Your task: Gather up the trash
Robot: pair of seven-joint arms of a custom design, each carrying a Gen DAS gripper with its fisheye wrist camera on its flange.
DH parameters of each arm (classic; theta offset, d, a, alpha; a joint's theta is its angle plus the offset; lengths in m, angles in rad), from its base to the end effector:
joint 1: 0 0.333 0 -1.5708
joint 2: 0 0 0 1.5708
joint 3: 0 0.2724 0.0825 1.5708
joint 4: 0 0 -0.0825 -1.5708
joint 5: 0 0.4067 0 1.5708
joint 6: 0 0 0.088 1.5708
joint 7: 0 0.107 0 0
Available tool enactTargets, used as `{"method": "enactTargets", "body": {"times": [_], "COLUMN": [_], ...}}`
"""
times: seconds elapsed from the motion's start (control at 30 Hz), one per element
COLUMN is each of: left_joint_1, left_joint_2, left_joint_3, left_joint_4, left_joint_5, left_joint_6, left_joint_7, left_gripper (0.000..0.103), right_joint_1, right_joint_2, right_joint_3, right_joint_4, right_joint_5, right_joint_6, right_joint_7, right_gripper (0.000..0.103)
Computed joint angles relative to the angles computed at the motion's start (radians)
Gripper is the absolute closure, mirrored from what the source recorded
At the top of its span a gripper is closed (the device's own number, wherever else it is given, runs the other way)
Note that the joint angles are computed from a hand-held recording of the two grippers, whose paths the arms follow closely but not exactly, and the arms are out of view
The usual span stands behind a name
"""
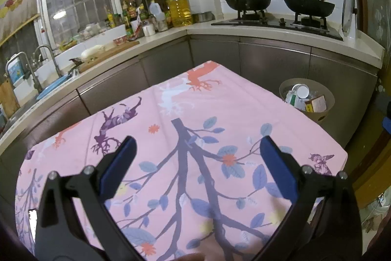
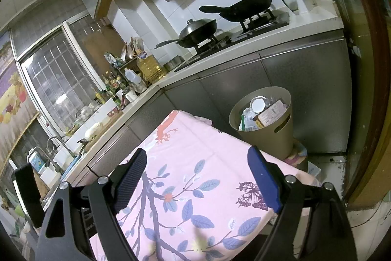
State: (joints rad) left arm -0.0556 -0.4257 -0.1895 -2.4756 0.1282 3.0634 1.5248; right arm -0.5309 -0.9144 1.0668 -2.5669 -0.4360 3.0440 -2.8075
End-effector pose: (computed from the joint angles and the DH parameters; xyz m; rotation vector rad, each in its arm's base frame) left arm 0.4814 -0.1369 0.5137 -1.3050 1.8611 -0.8833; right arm 0.3941 0.2886 0.4490 -0.8077 1.8013 -0.7036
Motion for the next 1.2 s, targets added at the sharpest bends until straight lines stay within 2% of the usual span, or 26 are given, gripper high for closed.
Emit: {"method": "enactTargets", "body": {"times": [0.17,0.43,0.8,0.93,1.2], "left_joint_1": [-0.04,-0.034,-0.094,-0.086,-0.094], "left_joint_2": [0.0,0.012,0.013,0.019,0.034], "left_joint_3": [0.045,0.038,0.104,0.093,0.107], "left_joint_4": [-0.011,0.002,-0.001,0.008,0.023], "left_joint_5": [-0.019,-0.03,-0.107,-0.121,-0.153], "left_joint_6": [0.004,-0.005,-0.026,-0.034,-0.046], "left_joint_7": [0.053,0.089,0.193,0.202,0.247], "left_gripper": [0.006,0.006,0.006,0.006,0.006], "right_joint_1": [0.006,0.018,0.013,0.014,0.015], "right_joint_2": [-0.006,0.003,0.014,0.018,0.021], "right_joint_3": [0.003,-0.005,-0.008,-0.009,-0.015], "right_joint_4": [-0.001,0.0,0.006,0.008,0.008], "right_joint_5": [-0.004,-0.022,-0.042,-0.045,-0.051], "right_joint_6": [-0.02,-0.03,-0.027,-0.028,-0.028], "right_joint_7": [0.014,0.03,0.043,0.042,0.045], "right_gripper": [0.021,0.021,0.021,0.021,0.021]}}
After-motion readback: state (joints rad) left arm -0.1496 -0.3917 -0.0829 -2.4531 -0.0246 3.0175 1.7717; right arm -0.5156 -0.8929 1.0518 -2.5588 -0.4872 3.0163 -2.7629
